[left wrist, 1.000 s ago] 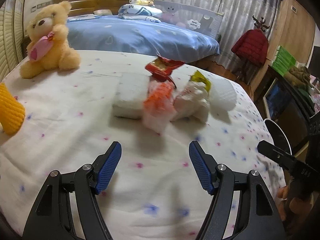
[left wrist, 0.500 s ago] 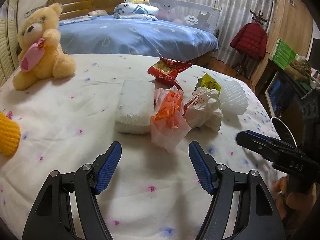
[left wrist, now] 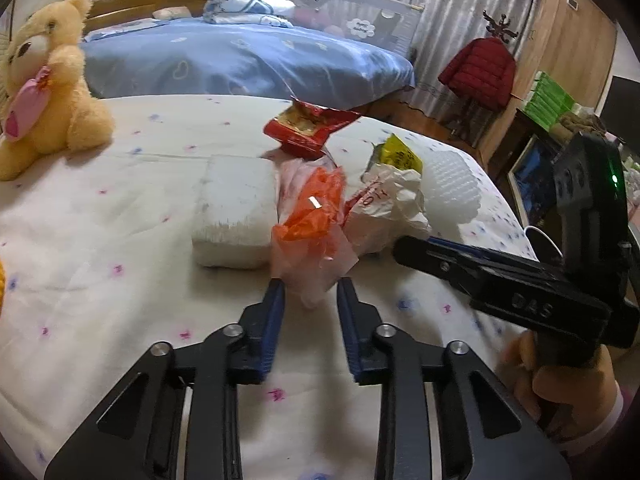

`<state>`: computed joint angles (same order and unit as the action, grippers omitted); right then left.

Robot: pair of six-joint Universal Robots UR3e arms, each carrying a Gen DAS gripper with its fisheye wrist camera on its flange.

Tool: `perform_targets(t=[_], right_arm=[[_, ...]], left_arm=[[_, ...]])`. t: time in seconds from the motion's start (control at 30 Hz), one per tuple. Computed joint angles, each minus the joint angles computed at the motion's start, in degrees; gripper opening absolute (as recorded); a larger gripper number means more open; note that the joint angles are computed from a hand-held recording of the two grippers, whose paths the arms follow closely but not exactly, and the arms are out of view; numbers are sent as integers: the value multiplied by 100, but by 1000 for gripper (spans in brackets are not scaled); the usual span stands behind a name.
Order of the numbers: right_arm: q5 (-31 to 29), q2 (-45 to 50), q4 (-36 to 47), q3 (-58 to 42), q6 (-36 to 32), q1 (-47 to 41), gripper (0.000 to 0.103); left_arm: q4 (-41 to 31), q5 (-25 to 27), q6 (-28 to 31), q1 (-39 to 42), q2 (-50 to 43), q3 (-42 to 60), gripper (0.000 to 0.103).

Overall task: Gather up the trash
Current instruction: 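Grasp the orange-and-clear bag with the left tool while the right tool grasps the white plastic bag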

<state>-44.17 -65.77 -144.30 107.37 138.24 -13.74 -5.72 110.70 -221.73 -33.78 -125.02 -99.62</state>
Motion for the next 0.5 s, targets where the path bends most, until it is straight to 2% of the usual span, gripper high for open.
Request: perform_targets(t=[0.07, 0.13, 0.3, 0.5], right_arm=[[-16, 28, 19, -52, 14, 32, 15], [-37, -5, -24, -14, 10, 30, 14], [104, -316, -11, 372, -177, -220, 11], [289, -977, 262, 1064, -744, -785, 11]], left_arm=[[85, -130, 5, 45, -32, -7, 12], [151, -198, -4, 74, -45, -27, 9], [65, 11, 40, -95, -52, 84, 2], [5, 196, -106, -400, -89, 158, 1]])
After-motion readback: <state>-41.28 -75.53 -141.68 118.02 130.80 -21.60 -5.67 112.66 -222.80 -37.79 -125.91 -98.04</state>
